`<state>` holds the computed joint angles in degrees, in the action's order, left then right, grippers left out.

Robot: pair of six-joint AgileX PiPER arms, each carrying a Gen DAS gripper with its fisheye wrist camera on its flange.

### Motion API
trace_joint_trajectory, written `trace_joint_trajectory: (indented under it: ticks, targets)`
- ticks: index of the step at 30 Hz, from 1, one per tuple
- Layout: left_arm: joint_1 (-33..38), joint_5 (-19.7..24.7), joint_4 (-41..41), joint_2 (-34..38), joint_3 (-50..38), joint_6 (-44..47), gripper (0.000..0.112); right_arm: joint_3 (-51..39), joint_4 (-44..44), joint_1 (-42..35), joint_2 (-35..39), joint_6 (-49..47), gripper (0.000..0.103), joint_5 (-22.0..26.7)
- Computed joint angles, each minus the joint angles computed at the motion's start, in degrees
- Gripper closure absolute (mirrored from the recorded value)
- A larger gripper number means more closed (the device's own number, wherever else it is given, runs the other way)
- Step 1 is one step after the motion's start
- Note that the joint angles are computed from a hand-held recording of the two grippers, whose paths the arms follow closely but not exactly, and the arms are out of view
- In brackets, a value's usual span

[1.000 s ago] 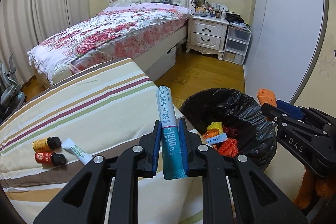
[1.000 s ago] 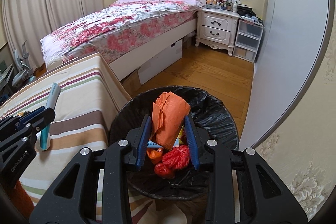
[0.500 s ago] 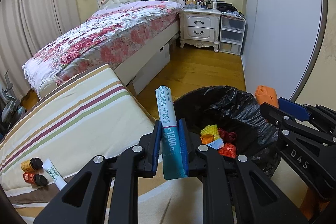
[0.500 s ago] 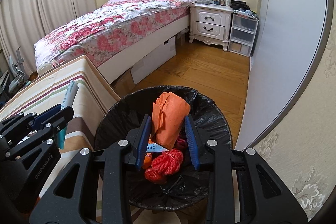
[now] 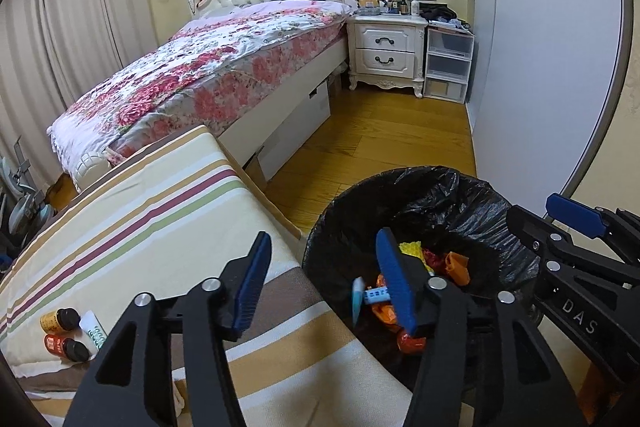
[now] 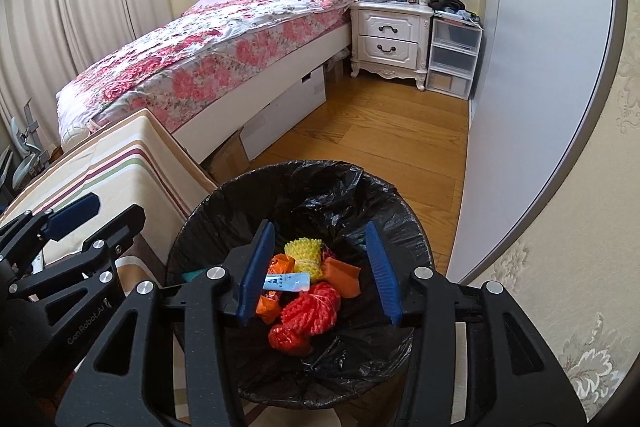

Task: Collect trash
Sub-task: 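Open both tools to drop the box and orange bag into the bin, then move both tools back over the bottles on the bed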

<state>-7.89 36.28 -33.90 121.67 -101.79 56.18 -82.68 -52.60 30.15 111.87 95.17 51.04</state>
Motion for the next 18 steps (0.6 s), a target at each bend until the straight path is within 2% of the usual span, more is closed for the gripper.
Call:
trace_joint_trajectory:
  ticks: [5, 9, 18]
  targets:
    - [1.2, 0.03, -0.77, -0.96, 0.58, 0.44, 0.041, 0.05, -0.03, 0.53, -0.16, 0.35, 0.056, 0.48]
    - [2.38, -0.64, -1.22, -2.25, 2.27, 1.83, 0.04, -0.76, 0.52, 1.29, 0.24, -0.04, 0.055, 0.87]
    - [8.41, 1.35, -1.67, -3.45, 2.81, 2.54, 0.039, -6.42, 3.26, 4.08, 3.8, -3.53, 0.055, 1.24]
